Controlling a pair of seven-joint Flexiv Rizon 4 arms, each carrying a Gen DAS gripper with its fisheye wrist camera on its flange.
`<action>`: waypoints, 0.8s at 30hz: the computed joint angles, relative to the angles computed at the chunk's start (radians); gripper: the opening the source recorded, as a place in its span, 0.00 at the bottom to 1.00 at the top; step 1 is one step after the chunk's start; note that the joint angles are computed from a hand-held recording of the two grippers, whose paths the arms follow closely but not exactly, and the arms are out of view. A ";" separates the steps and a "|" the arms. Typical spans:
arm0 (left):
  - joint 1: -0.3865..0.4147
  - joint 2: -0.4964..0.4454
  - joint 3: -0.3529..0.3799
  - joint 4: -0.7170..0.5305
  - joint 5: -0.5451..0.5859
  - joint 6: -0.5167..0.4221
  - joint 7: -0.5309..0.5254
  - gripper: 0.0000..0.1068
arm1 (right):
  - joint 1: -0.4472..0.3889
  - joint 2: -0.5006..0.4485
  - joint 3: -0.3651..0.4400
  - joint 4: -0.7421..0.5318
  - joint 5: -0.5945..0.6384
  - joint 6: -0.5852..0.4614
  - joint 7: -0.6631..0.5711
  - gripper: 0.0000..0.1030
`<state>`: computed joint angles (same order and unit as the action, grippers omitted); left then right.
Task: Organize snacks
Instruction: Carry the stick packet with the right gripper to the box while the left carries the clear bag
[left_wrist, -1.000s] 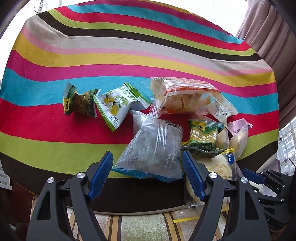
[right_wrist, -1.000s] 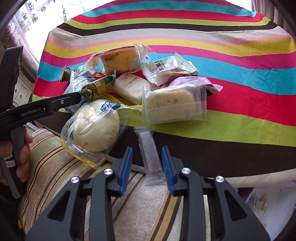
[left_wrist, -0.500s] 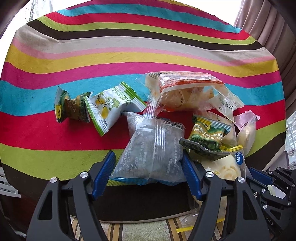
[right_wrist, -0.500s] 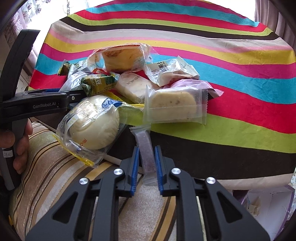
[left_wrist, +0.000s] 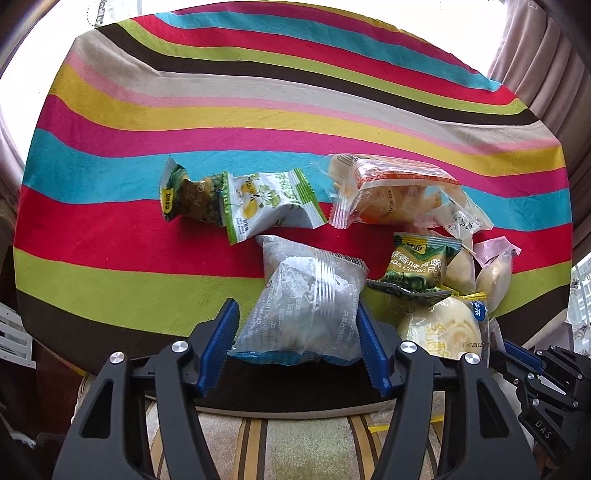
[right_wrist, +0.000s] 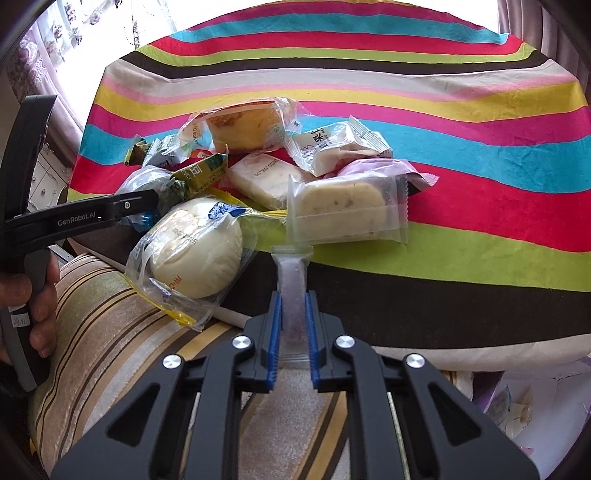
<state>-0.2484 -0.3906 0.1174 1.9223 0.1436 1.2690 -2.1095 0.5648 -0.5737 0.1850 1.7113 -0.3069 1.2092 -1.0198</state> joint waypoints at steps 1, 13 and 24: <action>-0.004 0.008 0.006 0.009 0.004 0.006 -0.010 0.55 | 0.003 0.005 -0.005 0.007 -0.003 0.007 0.004 0.12; -0.004 0.090 0.024 0.085 0.085 0.021 -0.146 0.53 | -0.010 0.047 -0.005 0.066 -0.008 0.082 0.028 0.12; 0.034 0.112 -0.067 0.118 -0.007 -0.104 0.033 0.56 | -0.022 0.099 0.001 0.138 0.004 0.157 0.046 0.12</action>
<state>-0.2139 -0.2787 0.0505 2.0399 0.1361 1.1654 -2.0761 0.5433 -0.4749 0.1863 1.8495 -0.3029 1.3659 -0.9735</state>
